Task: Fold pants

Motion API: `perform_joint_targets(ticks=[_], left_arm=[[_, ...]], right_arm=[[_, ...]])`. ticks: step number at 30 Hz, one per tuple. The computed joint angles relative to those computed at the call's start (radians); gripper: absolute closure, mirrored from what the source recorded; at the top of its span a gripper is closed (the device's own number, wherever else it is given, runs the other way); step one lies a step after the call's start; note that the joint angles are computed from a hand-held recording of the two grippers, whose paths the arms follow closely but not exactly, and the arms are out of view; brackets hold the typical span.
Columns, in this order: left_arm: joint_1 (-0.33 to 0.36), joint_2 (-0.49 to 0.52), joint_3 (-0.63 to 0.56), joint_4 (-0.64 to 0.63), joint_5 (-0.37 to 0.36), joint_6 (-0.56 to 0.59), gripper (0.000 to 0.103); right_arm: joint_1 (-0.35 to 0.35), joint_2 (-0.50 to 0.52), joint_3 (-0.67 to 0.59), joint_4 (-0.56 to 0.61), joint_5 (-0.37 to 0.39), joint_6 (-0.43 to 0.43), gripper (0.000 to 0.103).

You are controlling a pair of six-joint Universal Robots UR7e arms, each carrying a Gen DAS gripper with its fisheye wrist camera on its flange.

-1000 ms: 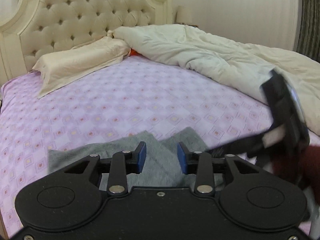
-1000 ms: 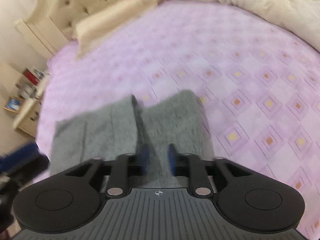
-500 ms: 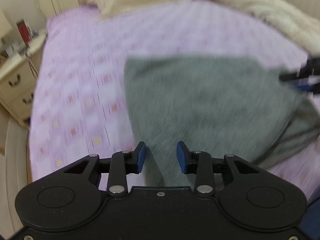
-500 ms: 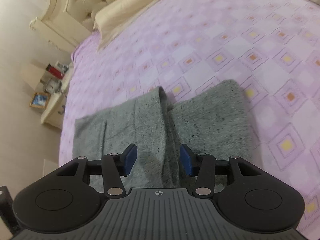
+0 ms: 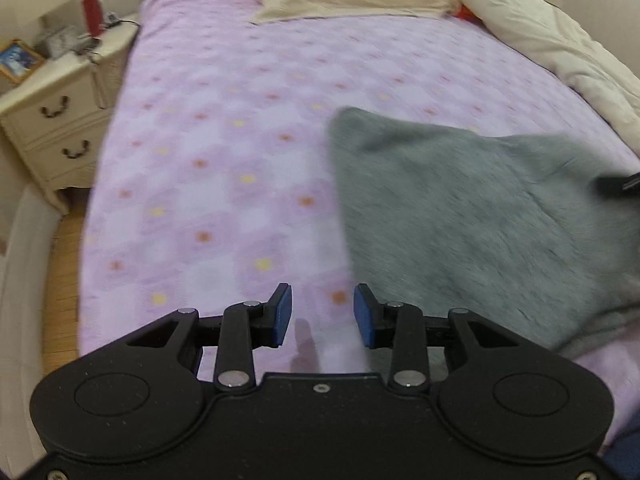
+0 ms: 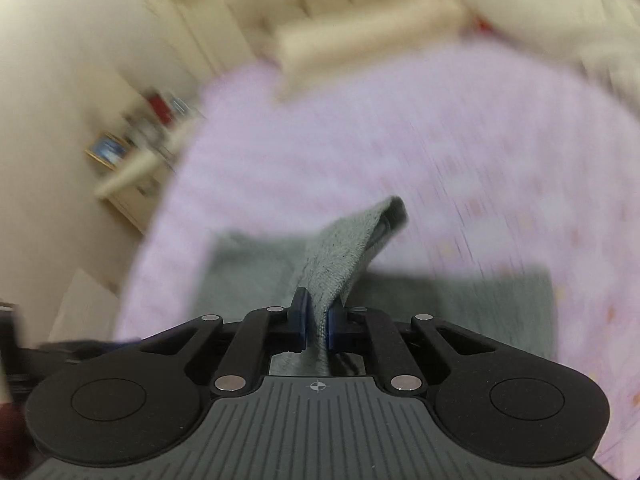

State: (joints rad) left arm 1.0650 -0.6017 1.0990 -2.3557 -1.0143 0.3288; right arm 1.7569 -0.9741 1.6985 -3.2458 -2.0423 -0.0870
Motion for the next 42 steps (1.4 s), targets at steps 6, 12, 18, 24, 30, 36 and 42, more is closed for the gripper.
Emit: perform_joint_targets(ticks=[6,12,18,24,30,36,42], left_arm=[[0.001,-0.004,-0.009,-0.043,-0.008,0.017,0.058],[-0.018,0.007,0.006,-0.056,-0.029,0.076,0.058],[-0.047,0.02,-0.01,-0.061,-0.066,0.133,0.058],[-0.078,0.118,-0.127,-0.014,-0.089,0.116,0.053],[-0.085,0.279,-0.335,0.116,-0.029,0.045,0.053],[-0.07,0.423,-0.541,0.228,0.051,0.034,0.039],[-0.065,0.451,-0.615,0.295,0.051,-0.002,0.031]], right_arm=[[0.029,-0.055,0.064,-0.006,-0.253,0.007,0.094],[-0.088,-0.106,0.14,0.193,-0.246,0.296,0.089],[-0.018,-0.064,0.13,-0.12,-0.371,0.079,0.085],[-0.037,-0.01,0.053,-0.119,-0.281,-0.084,0.085],[-0.075,0.066,-0.034,0.001,-0.316,-0.073,0.085],[-0.084,0.086,-0.043,0.011,-0.313,-0.05,0.084],[-0.084,0.088,-0.032,-0.02,-0.307,-0.056,0.084]])
